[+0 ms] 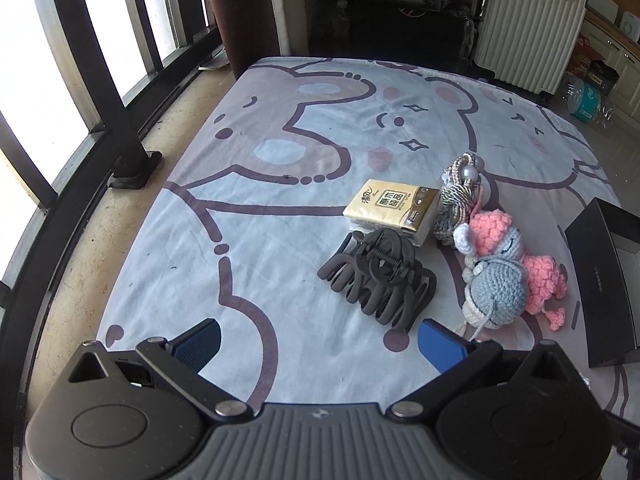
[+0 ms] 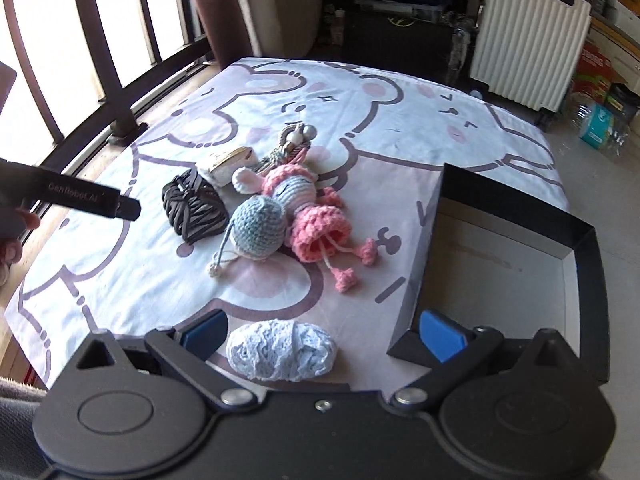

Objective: Organize objects
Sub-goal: 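Grasp the black claw clip with the left gripper while the right gripper grasps the white lace bundle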

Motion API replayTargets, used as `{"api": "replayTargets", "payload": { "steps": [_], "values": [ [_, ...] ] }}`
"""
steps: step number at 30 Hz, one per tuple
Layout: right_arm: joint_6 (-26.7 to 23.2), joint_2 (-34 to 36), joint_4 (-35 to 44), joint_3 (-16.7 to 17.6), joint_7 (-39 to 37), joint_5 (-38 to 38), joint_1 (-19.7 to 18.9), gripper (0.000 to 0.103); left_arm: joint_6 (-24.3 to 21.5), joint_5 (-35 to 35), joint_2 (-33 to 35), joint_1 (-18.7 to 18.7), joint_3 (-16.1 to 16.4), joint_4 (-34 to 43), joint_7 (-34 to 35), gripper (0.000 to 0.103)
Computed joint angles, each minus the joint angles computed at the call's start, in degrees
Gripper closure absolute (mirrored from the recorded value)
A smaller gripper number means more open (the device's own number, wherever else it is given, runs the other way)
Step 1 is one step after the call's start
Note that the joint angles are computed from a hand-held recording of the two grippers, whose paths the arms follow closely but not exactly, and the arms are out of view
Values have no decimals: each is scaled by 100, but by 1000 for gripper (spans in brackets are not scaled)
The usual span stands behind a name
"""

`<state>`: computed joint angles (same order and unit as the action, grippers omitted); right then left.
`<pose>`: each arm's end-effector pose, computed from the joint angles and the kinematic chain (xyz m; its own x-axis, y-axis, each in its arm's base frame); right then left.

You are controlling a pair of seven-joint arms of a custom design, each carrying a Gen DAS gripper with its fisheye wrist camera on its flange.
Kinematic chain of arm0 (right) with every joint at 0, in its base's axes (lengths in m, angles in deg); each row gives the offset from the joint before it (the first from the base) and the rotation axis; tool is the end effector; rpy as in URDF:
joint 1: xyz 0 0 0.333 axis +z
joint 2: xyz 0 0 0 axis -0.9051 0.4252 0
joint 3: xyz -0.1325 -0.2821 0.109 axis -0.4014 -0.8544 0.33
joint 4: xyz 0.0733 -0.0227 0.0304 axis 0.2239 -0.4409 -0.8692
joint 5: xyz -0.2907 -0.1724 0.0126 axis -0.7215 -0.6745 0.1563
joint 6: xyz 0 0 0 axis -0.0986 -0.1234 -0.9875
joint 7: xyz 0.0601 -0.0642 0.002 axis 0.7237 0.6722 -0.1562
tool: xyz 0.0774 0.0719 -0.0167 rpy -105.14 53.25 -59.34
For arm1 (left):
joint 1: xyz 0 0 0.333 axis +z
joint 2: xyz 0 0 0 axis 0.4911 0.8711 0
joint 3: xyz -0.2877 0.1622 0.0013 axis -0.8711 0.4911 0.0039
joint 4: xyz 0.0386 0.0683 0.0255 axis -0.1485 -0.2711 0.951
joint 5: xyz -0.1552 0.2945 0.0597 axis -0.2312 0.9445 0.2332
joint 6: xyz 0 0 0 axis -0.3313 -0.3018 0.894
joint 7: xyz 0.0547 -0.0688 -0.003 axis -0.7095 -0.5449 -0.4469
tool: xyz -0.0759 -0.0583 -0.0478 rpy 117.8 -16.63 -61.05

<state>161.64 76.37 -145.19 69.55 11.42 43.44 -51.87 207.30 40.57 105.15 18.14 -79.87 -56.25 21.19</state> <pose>0.5409 0.1343 0.4797 0.4136 -0.9104 -0.0014 -0.7418 -0.3361 -0.5804 0.5833 -0.1985 0.4776 0.1635 -0.9865 -0.0115 -0.8429 -0.1336 -0.5212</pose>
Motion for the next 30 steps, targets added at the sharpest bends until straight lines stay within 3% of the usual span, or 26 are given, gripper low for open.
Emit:
{"api": "replayTargets", "payload": {
  "steps": [7,13,16,20,30],
  "values": [
    [219,18,-339,200,-1415,659,-47,1,440,-2,126,2,40,-138,-286,5],
    [136,95,-393,355,-2714,1790,-128,5,695,-210,322,15,-2,-89,-185,13],
    [77,174,-354,341,-2928,2075,-135,6,902,-246,440,2,20,-68,-175,20],
    [86,260,-304,358,-3102,2469,-149,6,838,-403,653,-31,28,133,-155,33],
    [210,465,-131,384,-2580,2475,-43,8,887,-516,977,-100,104,412,-197,52]
  ]
}}
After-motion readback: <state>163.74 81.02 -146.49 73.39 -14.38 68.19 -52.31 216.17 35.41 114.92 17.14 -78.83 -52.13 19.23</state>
